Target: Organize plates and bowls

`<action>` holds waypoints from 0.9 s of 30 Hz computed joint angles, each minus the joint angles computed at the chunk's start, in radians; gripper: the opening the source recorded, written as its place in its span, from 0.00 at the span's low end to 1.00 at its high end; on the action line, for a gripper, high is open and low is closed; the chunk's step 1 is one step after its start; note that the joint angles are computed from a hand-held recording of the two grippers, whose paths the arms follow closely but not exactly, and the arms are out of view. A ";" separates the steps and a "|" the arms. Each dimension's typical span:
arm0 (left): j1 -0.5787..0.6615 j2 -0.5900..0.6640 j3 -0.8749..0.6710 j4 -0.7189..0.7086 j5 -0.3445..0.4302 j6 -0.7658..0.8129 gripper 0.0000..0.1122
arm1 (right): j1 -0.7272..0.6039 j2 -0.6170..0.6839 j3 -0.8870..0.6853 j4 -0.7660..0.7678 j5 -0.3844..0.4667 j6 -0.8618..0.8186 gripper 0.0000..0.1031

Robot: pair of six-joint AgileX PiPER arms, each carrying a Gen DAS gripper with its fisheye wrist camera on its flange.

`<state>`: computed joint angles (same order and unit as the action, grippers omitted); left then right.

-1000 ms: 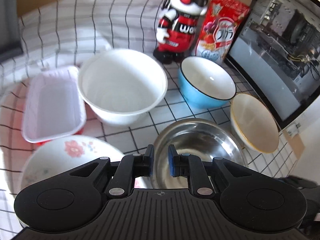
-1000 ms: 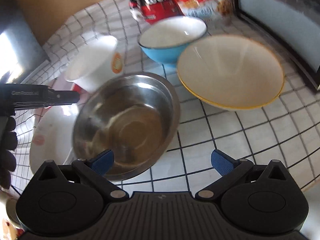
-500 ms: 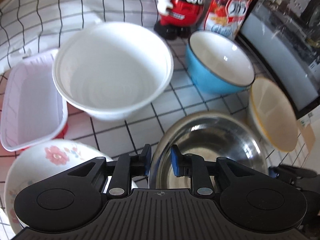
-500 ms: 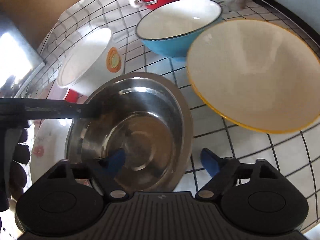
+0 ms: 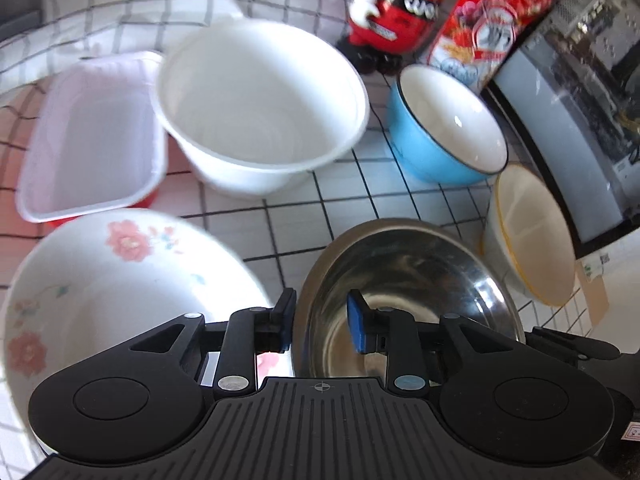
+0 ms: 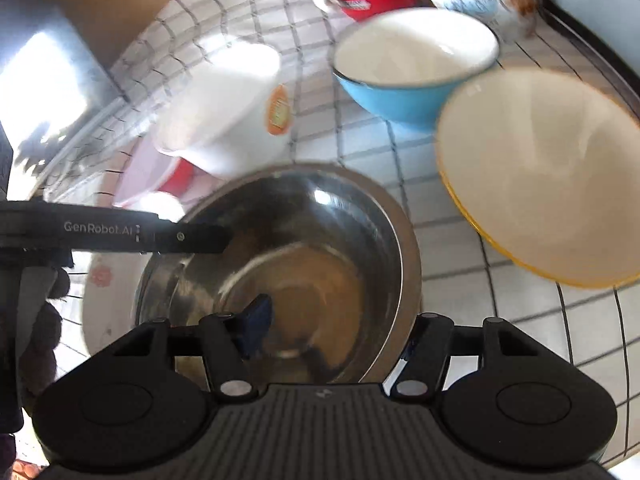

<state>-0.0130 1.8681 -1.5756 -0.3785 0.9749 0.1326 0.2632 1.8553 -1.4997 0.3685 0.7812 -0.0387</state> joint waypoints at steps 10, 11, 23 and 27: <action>0.146 -0.230 0.170 0.072 -0.074 -0.120 0.32 | 0.128 0.127 -0.256 0.079 0.084 -0.145 0.66; 0.159 -0.244 0.189 0.086 -0.093 -0.134 0.33 | 0.141 0.159 -0.297 0.088 0.105 -0.162 0.66; 0.209 -0.279 0.376 0.227 -0.249 -0.283 0.26 | 0.246 0.322 -0.512 -0.024 0.152 -0.209 0.72; 0.201 -0.292 0.402 0.322 -0.267 -0.351 0.26 | 0.221 0.331 -0.511 0.013 0.168 -0.254 0.72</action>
<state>0.1877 1.5761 -1.1733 -0.0561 0.7080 -0.2179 0.4839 2.1866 -2.0105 0.3817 0.9493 -0.2930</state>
